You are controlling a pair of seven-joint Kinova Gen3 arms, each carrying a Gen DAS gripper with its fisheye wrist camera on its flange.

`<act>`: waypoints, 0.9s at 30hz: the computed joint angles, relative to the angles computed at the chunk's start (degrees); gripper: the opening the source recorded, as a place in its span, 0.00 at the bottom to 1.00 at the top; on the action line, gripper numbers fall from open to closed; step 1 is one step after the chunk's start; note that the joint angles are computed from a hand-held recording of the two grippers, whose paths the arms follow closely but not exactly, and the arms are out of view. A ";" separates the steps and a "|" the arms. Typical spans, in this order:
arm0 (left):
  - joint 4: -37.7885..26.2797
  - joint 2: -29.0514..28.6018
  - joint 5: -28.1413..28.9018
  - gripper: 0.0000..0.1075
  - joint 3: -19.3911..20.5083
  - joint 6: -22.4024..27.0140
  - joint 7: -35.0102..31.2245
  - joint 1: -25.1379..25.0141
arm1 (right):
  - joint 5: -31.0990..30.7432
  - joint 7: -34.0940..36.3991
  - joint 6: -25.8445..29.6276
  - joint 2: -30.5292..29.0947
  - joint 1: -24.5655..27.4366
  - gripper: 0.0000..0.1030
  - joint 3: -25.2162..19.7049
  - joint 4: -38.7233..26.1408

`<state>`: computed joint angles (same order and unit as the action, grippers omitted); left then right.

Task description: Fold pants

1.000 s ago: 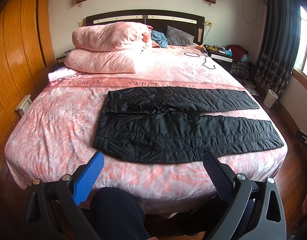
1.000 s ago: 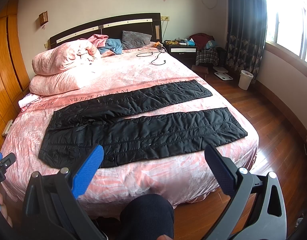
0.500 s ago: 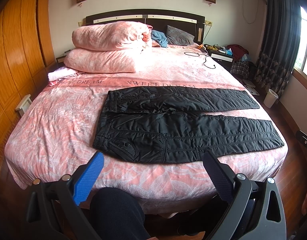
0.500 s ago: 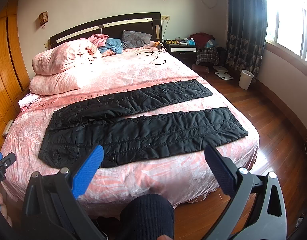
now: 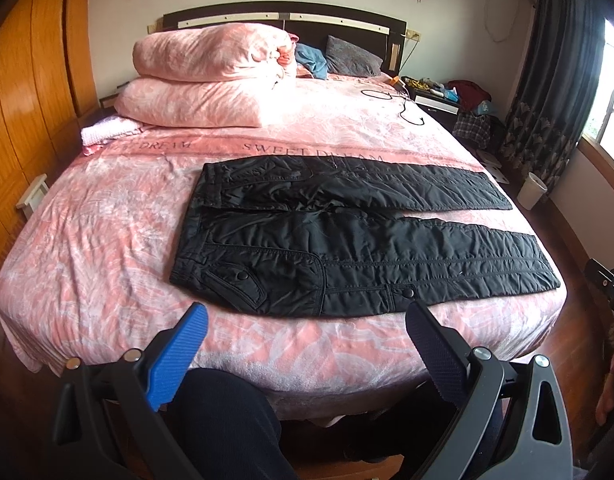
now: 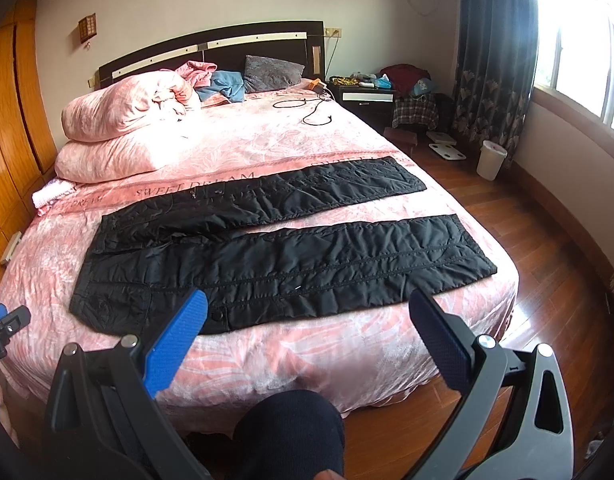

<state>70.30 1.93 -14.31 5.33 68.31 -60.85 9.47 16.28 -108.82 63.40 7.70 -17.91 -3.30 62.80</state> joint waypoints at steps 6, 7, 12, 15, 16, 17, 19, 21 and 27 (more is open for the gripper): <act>2.12 0.64 9.93 0.93 4.15 -2.76 -7.92 -11.58 | 9.16 -3.75 -0.57 2.30 9.43 0.98 -13.22 0.81; 2.92 0.83 12.25 0.93 5.05 -3.68 -9.92 -14.24 | 9.65 -3.52 -0.37 2.87 11.82 0.98 -15.88 0.30; 9.84 -0.94 17.81 0.93 11.21 -12.37 -15.03 -27.51 | 4.37 1.25 -0.78 6.40 24.64 0.98 -27.26 -2.20; 7.57 3.21 13.82 0.93 18.72 -9.32 -13.53 -35.19 | -2.62 5.48 2.61 12.39 32.60 0.98 -34.37 -7.88; 6.62 4.97 12.68 0.93 21.14 -8.29 -12.97 -37.84 | -4.95 6.03 3.62 15.04 35.26 0.98 -36.55 -9.57; 6.35 5.96 12.48 0.93 23.17 -8.20 -12.82 -40.50 | -7.28 6.08 4.20 17.69 37.91 0.98 -38.91 -10.62; 7.68 7.81 14.87 0.93 25.82 -10.41 -13.28 -45.81 | -11.94 6.96 4.96 23.00 41.89 0.98 -41.77 -12.99; 9.03 9.66 19.53 0.93 28.42 -12.11 -14.39 -51.12 | -16.60 7.30 7.57 28.31 43.25 0.98 -41.00 -16.77; 11.66 19.29 30.70 0.92 35.40 -16.20 -10.78 -62.57 | -30.38 10.84 11.48 33.90 42.56 0.98 -29.64 -21.66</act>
